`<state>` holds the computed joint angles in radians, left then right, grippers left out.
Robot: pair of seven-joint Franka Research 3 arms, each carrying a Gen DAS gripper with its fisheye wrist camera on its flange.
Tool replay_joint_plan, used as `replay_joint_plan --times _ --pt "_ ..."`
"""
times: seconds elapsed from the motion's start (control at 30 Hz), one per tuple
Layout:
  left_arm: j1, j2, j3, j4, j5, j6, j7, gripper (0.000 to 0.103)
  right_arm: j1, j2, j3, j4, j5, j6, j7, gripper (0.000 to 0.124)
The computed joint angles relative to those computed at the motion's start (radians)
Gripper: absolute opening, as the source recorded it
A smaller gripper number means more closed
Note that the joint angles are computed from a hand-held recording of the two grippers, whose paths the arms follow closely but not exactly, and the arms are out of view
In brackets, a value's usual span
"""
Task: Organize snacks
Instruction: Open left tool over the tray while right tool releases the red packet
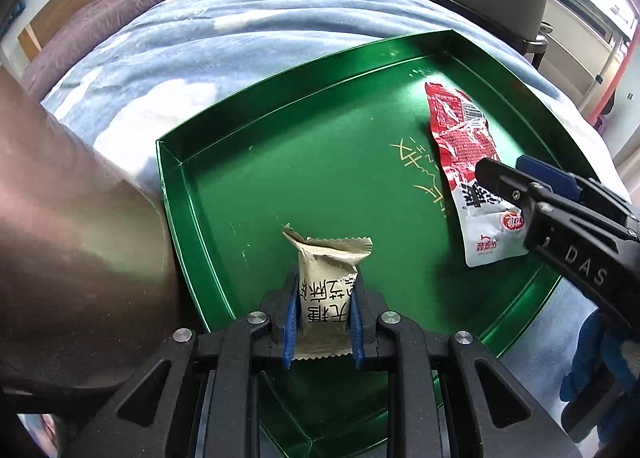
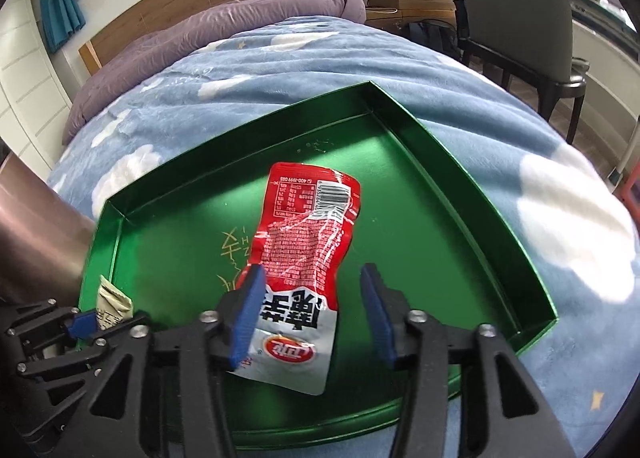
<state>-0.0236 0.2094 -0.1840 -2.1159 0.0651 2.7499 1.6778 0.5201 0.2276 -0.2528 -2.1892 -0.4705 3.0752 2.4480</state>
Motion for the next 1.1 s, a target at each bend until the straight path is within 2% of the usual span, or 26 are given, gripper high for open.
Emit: replay_joint_plan --times 0.13,0.3,0.43,0.5,0.57,0.6,0.9,1.1 --pt "0.001 -0.013 -0.002 -0.007 -0.008 -0.004 0.000 0.019 0.024 -0.028 -0.027 -0.017 -0.062 -0.015 0.048 0.076" --pt "-0.023 -0.059 0.025 -0.057 0.091 0.055 -0.062 0.030 0.018 -0.087 -0.031 -0.049 -0.207 -0.039 0.166 0.080" --pt "-0.020 -0.096 0.019 -0.088 0.087 0.076 -0.046 0.037 -0.006 -0.142 -0.012 -0.081 -0.314 -0.050 0.253 0.082" --pt "-0.017 -0.115 0.015 -0.103 0.065 0.083 -0.026 0.041 -0.025 -0.170 0.007 -0.097 -0.349 -0.060 0.277 0.084" --pt "-0.018 -0.132 0.015 -0.117 0.045 0.086 -0.008 0.042 -0.047 -0.200 0.032 -0.117 -0.365 -0.067 0.280 0.097" --pt "-0.021 -0.141 0.018 -0.123 0.050 0.088 -0.014 0.042 -0.057 -0.212 0.045 -0.123 -0.378 -0.075 0.285 0.099" --pt "-0.052 -0.263 0.037 -0.213 -0.128 0.094 0.143 0.048 -0.155 -0.339 0.173 -0.210 -0.450 -0.141 0.328 0.103" --pt "-0.101 -0.378 0.086 -0.295 -0.196 0.081 0.227 0.048 -0.208 -0.452 0.250 -0.289 -0.404 -0.156 0.307 0.103"
